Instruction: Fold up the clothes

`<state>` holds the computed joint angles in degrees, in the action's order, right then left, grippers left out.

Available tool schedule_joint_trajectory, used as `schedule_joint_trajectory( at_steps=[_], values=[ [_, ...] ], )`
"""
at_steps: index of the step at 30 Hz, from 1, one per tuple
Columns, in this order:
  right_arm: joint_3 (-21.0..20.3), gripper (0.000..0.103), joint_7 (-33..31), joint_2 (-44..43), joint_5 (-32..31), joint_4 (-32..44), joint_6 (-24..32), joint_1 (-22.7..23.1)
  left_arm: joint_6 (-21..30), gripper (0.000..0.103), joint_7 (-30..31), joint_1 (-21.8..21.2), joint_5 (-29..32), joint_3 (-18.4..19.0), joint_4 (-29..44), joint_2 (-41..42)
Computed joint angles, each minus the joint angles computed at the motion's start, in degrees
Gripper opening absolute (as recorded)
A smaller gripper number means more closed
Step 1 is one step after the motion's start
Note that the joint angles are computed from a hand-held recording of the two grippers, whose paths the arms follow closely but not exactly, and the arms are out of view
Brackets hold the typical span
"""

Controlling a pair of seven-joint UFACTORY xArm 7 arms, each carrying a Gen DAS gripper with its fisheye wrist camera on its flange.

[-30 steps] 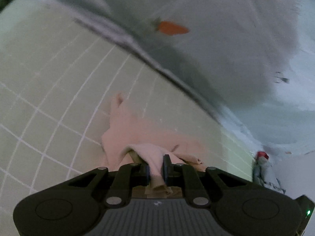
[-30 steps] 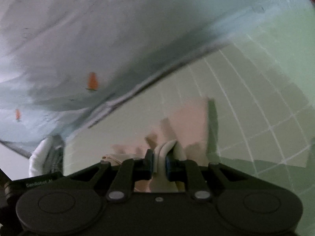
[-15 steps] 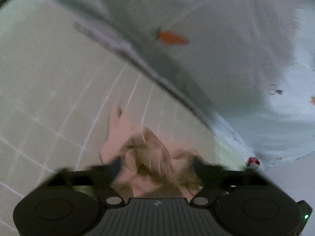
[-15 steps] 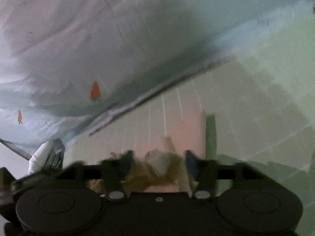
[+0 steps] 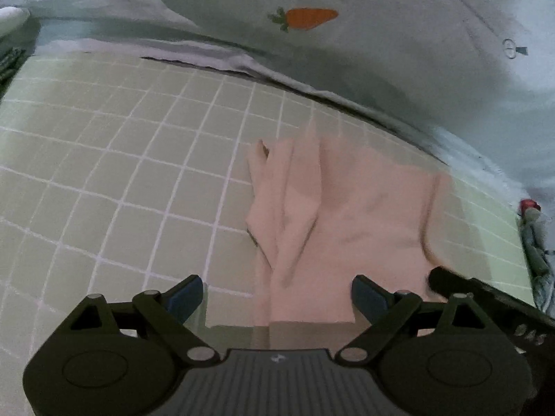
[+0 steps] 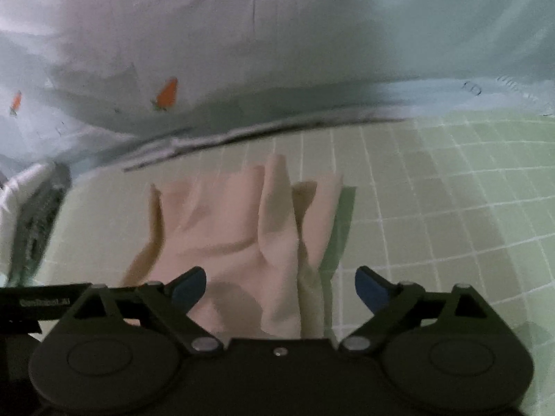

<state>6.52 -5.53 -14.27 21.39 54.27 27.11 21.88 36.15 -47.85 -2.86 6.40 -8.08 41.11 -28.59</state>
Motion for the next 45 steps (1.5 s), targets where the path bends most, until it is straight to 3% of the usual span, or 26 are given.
schedule_joint_trajectory(
  at_steps=[2, 6, 9, 11, 13, 15, 20, 22, 24, 30, 35, 41, 45],
  values=[
    [0.6, 0.088, 0.6, 2.7, -2.2, 1.4, -0.7, -0.6, -1.8, 0.091, 0.6, 0.9, 1.1, 0.5, -0.4, 1.1],
    [-1.1, 0.069, -4.6, 8.0, 5.5, 5.0, -2.9, -0.2, -7.6, 0.076, -1.0, 4.4, 4.7, 0.2, -1.6, 2.4],
    [-1.8, 0.037, -10.9, 11.3, 16.7, 7.7, -2.8, -1.1, -12.6, 0.056, -0.7, 5.4, 4.6, 1.6, -2.4, 3.9],
    [-1.5, 0.028, -14.7, 12.5, 25.1, 8.4, -2.3, -2.3, -16.5, 0.032, 0.6, 4.1, 1.2, 4.0, -3.3, 4.9],
    [-1.0, 0.025, -17.0, 12.5, 31.8, 8.0, -1.7, -3.4, -21.0, 0.025, 3.7, 0.1, -6.4, 8.4, -5.2, 5.2],
    [-0.3, 0.025, -17.2, 12.3, 33.2, 7.2, -2.1, -4.1, -23.9, 0.025, 5.4, -1.6, -10.5, 9.4, -6.5, 5.1],
    [0.8, 0.028, -16.7, 12.1, 30.6, 6.9, -3.0, -4.2, -28.1, 0.024, 12.1, -7.4, -18.7, 13.1, -7.8, 5.5],
    [0.8, 0.019, -17.5, 12.1, 30.7, 7.1, -2.4, -4.2, -29.5, 0.016, 15.1, -11.6, -23.9, 16.5, -7.9, 5.9],
    [0.7, 0.014, -17.8, 11.4, 31.9, 6.8, -2.3, -4.2, -30.1, 0.014, 15.5, -12.7, -27.5, 17.2, -8.2, 5.7],
    [-0.6, 0.012, -19.4, 3.6, 38.7, 3.3, -4.0, -2.4, -28.0, 0.013, 10.5, -4.9, -24.3, 9.1, -9.8, -2.2],
    [-2.9, 0.011, -18.3, -5.3, 38.2, 0.1, -4.0, 0.6, -21.7, 0.012, 4.6, 0.2, -18.6, 3.1, -10.7, -14.0],
    [-5.2, 0.011, -16.1, -14.7, 36.4, -3.1, -4.6, 5.4, -12.2, 0.012, 0.1, 2.2, -13.1, -0.2, -11.6, -28.9],
    [-3.7, 0.011, -12.4, -18.2, 32.8, -4.3, -6.6, 7.9, -6.6, 0.012, -2.0, 3.4, -10.7, -0.4, -12.1, -36.7]
  ],
)
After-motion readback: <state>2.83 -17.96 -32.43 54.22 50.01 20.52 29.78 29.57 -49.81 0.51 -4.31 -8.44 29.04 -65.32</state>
